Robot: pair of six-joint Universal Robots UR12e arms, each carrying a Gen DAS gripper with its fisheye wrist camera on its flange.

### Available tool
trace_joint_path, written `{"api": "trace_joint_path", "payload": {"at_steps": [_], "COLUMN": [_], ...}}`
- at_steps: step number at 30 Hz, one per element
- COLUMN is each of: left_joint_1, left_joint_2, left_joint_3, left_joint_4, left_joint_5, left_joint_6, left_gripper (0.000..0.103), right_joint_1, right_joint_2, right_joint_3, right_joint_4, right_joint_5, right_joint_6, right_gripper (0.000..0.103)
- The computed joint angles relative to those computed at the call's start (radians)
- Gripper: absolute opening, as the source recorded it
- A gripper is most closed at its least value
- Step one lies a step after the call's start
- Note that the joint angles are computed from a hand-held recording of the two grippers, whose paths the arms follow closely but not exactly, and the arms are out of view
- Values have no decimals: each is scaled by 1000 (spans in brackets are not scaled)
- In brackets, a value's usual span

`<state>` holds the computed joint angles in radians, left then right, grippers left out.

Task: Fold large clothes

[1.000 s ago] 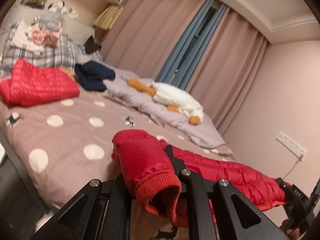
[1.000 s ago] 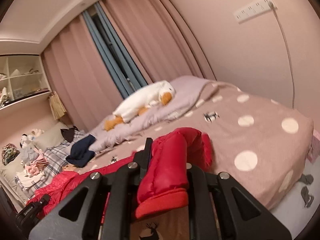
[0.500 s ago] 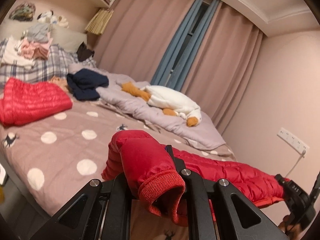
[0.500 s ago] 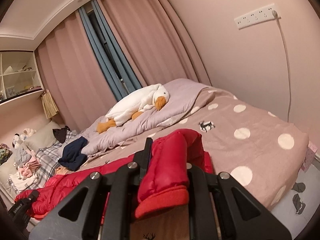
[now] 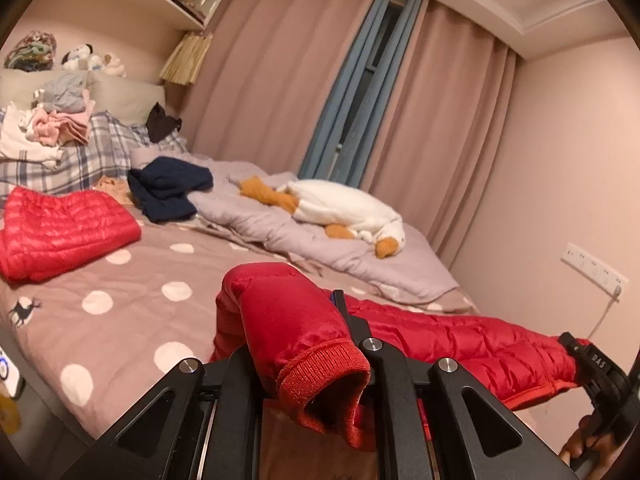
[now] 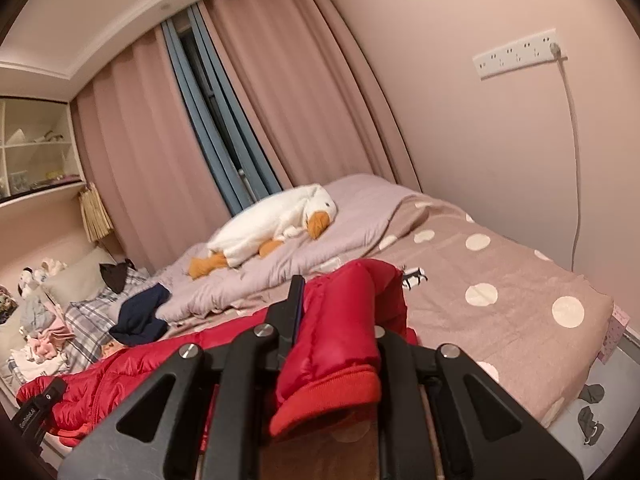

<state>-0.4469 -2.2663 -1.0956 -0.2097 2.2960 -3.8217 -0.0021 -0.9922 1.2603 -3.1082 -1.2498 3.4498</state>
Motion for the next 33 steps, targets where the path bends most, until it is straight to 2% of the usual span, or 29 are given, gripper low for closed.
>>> {"api": "trace_joint_path", "payload": {"at_steps": [7, 11, 17, 20, 23, 28, 31, 33], "left_joint_1": [46, 59, 74, 81, 89, 96, 99, 100], "left_joint_2": [-49, -81, -115, -119, -115, -110, -114, -117], "left_joint_3": [67, 98, 134, 131, 131, 111, 123, 129], "left_joint_4": [-8, 11, -15, -13, -54, -14, -63, -66], "left_joint_5": [-77, -89, -103, -119, -154, -186, -187, -195], "left_joint_6": [48, 95, 111, 95, 78, 14, -10, -10], "left_gripper": [11, 11, 11, 11, 11, 11, 11, 11], "right_joint_1": [30, 52, 72, 76, 77, 73, 70, 70], "right_joint_2": [84, 122, 177, 191, 199, 220, 228, 234], "right_joint_3": [-129, -187, -265, -274, -270, -306, -321, -332], "right_joint_4": [96, 129, 183, 167, 154, 189, 214, 228], "right_joint_5": [-72, -138, -185, -189, -190, -167, -155, -148], "right_joint_6": [-46, -110, -152, -173, -186, -183, -194, -190], "right_gripper": [15, 15, 15, 15, 16, 16, 16, 16]}}
